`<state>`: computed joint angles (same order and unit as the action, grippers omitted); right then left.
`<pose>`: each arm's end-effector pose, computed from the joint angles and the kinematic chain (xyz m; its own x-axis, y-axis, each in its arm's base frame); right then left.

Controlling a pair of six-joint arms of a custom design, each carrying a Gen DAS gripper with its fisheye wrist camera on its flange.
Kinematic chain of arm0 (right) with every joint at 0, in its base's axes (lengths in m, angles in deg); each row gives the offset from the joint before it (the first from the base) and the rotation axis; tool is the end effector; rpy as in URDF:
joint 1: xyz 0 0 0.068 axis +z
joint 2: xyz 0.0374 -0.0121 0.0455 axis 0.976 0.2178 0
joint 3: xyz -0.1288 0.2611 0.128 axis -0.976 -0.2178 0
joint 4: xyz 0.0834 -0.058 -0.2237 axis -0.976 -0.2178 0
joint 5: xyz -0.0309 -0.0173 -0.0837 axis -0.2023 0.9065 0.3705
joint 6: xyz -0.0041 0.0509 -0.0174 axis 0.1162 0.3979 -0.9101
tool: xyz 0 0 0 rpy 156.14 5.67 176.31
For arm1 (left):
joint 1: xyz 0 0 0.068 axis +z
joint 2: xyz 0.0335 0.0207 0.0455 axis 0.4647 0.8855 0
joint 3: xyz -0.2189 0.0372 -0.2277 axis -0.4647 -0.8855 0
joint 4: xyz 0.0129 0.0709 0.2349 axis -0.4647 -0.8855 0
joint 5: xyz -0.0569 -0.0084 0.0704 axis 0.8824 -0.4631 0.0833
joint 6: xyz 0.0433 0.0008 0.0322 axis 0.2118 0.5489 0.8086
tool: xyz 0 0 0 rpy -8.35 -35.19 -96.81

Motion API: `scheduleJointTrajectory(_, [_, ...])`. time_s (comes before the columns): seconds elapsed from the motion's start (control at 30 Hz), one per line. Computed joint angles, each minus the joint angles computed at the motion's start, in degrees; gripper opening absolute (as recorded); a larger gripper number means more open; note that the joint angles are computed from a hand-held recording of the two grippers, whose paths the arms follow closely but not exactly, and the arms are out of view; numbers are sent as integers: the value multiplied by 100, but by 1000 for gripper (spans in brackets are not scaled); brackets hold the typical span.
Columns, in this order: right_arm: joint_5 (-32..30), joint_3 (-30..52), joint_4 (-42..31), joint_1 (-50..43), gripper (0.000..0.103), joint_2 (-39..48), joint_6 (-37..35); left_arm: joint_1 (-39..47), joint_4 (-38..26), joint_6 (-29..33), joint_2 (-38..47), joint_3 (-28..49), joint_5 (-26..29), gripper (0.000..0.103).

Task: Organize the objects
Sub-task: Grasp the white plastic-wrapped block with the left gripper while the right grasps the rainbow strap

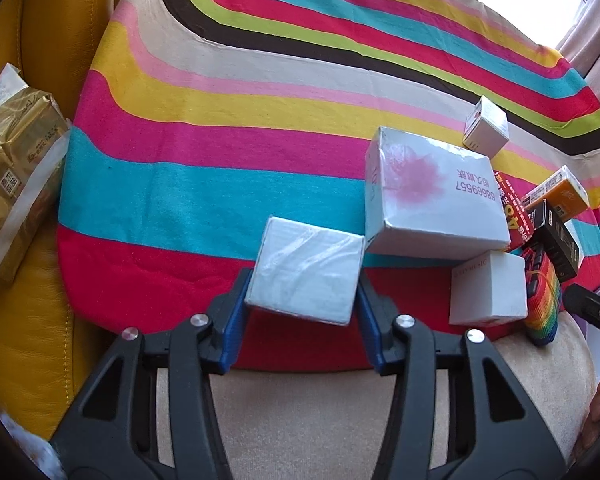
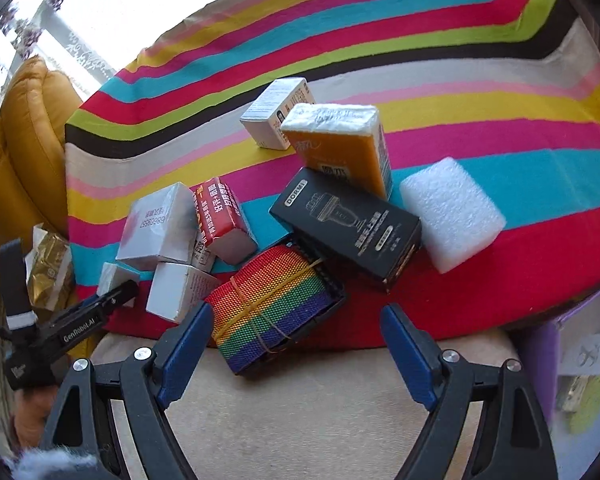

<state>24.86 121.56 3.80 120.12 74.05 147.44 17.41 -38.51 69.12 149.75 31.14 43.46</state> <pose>0.2513 0.2205 0.2302 -0.7582 0.5468 -0.3551 0.4074 0.8225 0.3968 0.3484 -0.0680 0.2261 -0.8760 0.1394 -0.4618 0.2211 0.9669 -0.1276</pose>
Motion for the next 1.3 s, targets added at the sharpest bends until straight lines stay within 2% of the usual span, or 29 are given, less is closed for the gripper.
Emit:
scheduleJointTrajectory(0.17, [-280, 178, 229, -85, 86, 270, 981, 77, 400, -184, -485, -558, 71, 53])
scheduleJointTrajectory(0.33, [-317, 723, -263, -122, 86, 611, 1568, 136, 616, -217, -769, -931, 230, 53])
scheduleJointTrajectory(0.47, [-250, 1133, -866, -154, 86, 872, 1747, 177, 703, -222, -887, -1095, 360, 53])
scheduleJointTrajectory(0.63, [-7, 2030, -1951, -67, 86, 1402, 1410, 211, 767, -240, -992, -1190, 437, 53])
scheduleJointTrajectory(0.73, [52, 2207, -2168, -7, 79, 1497, 1231, 229, 765, -250, -1033, -1213, 481, 53])
scheduleJointTrajectory(0.8, [69, 2160, -2173, 25, 73, 1445, 1099, 224, 769, -264, -1081, -1256, 491, 53])
scheduleJointTrajectory(1.1, [486, 1770, -1991, 409, 70, 914, 805, 119, 780, -374, -1284, -1402, 383, 53])
scheduleJointTrajectory(1.2, [699, 1625, -2094, 634, 66, 683, 826, 23, 807, -459, -1408, -1485, 306, 53])
scheduleJointTrajectory(1.23, [725, 1619, -2049, 590, 59, 691, 745, -10, 817, -486, -1464, -1521, 286, 53])
scheduleJointTrajectory(1.3, [732, 1309, -1919, 648, 58, 450, 733, -103, 835, -551, -1563, -1581, 215, 53])
